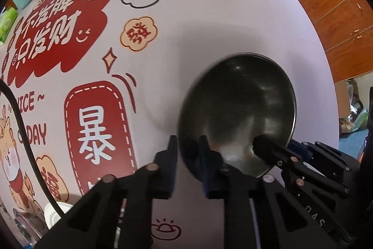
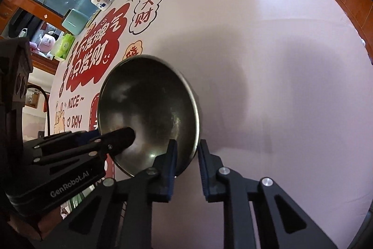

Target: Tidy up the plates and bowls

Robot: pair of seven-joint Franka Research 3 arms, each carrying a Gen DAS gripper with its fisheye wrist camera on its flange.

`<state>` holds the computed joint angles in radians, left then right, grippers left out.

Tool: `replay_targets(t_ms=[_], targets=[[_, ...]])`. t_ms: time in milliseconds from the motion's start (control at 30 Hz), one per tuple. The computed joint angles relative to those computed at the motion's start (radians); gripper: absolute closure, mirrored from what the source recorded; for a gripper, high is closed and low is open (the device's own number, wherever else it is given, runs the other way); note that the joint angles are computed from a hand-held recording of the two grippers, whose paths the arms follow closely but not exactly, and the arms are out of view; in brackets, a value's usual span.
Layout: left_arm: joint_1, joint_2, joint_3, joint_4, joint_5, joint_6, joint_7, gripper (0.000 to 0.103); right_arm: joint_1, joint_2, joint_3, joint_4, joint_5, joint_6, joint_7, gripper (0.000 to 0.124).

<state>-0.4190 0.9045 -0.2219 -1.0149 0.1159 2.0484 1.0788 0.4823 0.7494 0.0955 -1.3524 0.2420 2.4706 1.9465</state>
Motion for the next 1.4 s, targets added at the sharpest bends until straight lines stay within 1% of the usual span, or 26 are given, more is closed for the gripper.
replay_targets(t_ms=[233,300,567,867,900,933,1167,1200,1367,1400], targets=[[-0.001,-0.042,-0.001,-0.063,0.005,0.012,-0.021,0.091,-0.012,0.006,0.018,0.014,0.030,-0.035,-0.004,0.108],[0.004,-0.072,-0.004,-0.109,0.005,0.027,-0.030,0.091,-0.009,0.004,0.018,0.014,0.033,-0.041,-0.005,0.109],[0.039,-0.232,-0.019,-0.352,-0.001,0.106,-0.085,0.090,0.000,-0.002,0.037,0.026,0.054,-0.075,-0.024,0.109],[0.104,-0.492,-0.039,-0.713,-0.029,0.234,-0.145,0.090,0.034,-0.015,0.051,0.042,0.058,-0.102,-0.060,0.110],[0.104,-0.500,-0.039,-0.721,-0.028,0.236,-0.154,0.090,0.041,-0.019,0.052,0.042,0.055,-0.102,-0.064,0.110],[0.109,-0.532,-0.040,-0.759,-0.031,0.249,-0.161,0.090,0.044,-0.022,0.052,0.040,0.055,-0.102,-0.068,0.110],[0.127,-0.675,-0.043,-0.916,-0.046,0.285,-0.194,0.089,0.069,-0.044,0.066,0.030,0.062,-0.098,-0.094,0.109],[0.122,-0.673,-0.043,-0.910,-0.041,0.282,-0.207,0.089,0.071,-0.046,0.069,0.030,0.065,-0.097,-0.097,0.109],[0.130,-0.759,-0.037,-1.005,-0.039,0.303,-0.238,0.089,0.086,-0.042,0.086,0.047,0.088,-0.097,-0.110,0.109],[0.132,-0.759,-0.035,-1.006,-0.037,0.305,-0.239,0.089,0.091,-0.040,0.090,0.054,0.091,-0.098,-0.113,0.109]])
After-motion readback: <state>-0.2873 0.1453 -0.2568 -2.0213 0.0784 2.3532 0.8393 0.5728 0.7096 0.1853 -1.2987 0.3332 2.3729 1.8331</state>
